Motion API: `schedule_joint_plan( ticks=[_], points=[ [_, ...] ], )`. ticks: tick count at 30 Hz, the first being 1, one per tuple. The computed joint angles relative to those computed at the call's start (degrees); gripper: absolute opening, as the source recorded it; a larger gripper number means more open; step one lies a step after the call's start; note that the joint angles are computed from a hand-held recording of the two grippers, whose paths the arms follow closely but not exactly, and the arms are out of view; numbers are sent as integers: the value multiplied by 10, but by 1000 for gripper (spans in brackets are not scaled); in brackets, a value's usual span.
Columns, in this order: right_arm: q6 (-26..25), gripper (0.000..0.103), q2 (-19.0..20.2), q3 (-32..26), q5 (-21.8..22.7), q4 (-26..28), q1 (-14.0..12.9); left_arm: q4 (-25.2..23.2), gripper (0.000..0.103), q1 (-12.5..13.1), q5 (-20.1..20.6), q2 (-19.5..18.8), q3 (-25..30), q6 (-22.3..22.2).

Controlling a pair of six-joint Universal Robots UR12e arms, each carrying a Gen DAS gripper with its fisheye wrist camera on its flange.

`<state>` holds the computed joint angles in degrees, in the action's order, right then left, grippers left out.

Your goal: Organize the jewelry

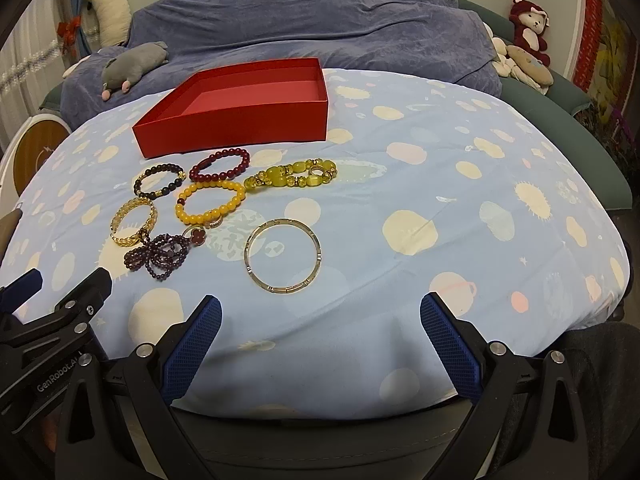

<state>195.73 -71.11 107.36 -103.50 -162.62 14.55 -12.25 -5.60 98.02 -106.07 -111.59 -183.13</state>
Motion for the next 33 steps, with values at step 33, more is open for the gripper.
schedule_joint_plan(
  ticks=[33],
  points=[
    [-15,96,20,-35,32,45,-15,-132,76,21,-56,-77,116,13]
  ],
)
